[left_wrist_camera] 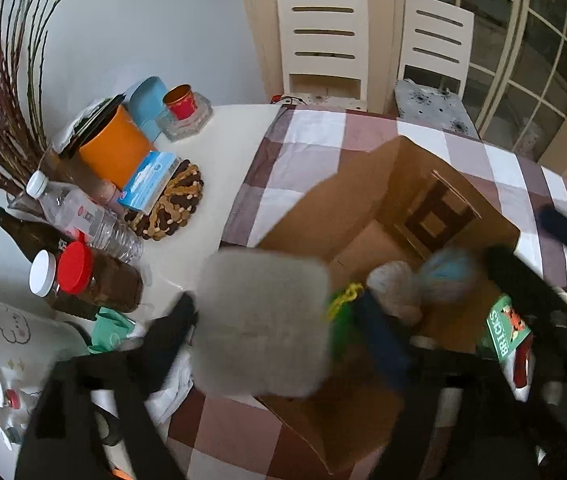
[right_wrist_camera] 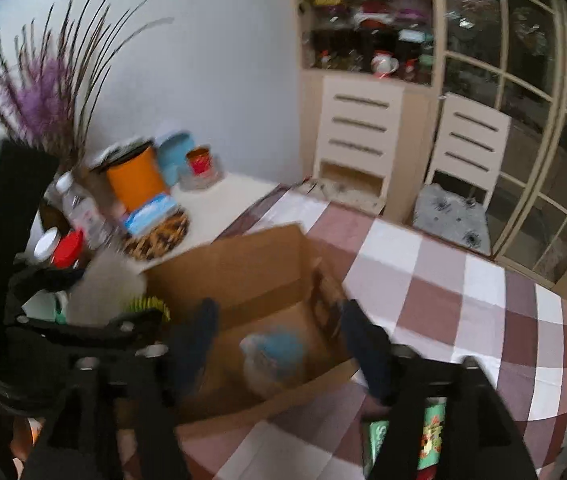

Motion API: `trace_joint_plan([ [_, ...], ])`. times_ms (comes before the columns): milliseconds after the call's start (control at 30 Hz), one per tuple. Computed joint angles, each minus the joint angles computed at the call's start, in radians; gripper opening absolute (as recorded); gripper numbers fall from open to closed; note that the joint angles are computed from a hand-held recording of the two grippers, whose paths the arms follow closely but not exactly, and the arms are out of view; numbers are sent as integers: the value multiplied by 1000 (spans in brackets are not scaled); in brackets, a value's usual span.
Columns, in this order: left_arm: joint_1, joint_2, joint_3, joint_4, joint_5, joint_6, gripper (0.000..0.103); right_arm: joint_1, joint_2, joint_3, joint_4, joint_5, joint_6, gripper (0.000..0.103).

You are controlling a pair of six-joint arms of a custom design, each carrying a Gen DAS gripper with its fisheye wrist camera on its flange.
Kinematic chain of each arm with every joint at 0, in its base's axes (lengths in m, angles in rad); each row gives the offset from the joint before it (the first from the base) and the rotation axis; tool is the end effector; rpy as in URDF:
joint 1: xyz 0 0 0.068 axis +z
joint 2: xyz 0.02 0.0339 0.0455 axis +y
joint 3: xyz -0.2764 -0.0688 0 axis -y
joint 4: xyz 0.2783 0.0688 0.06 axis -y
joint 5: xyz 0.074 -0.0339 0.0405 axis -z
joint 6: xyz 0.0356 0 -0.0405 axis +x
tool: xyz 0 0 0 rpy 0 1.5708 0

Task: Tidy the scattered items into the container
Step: 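Open both tools to drop the fluffy pad and pompom into the box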

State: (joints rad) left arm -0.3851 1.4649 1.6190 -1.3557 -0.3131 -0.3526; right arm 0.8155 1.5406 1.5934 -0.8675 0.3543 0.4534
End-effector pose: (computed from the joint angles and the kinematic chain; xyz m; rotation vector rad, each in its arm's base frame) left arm 0.2780 -0.1008 0.3898 -0.0354 2.6802 0.2141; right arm 0.2558 0.2537 0.3863 -0.2561 2.3172 0.2121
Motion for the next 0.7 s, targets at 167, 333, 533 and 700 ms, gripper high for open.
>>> trace_joint_plan([
  [167,-27,-23,-3,-9,-30,0,99,29,-91,-70,7,43,38,84],
  [333,-89,-52,-13,-48,-32,-39,99,95,-182,-119,-49,97,122,84],
  [533,-197,-119,-46,-84,-42,-140,99,206,-278,-179,-144,174,238,85],
  [700,-314,-148,-72,-117,-60,-236,99,276,-339,-226,-203,201,338,85],
])
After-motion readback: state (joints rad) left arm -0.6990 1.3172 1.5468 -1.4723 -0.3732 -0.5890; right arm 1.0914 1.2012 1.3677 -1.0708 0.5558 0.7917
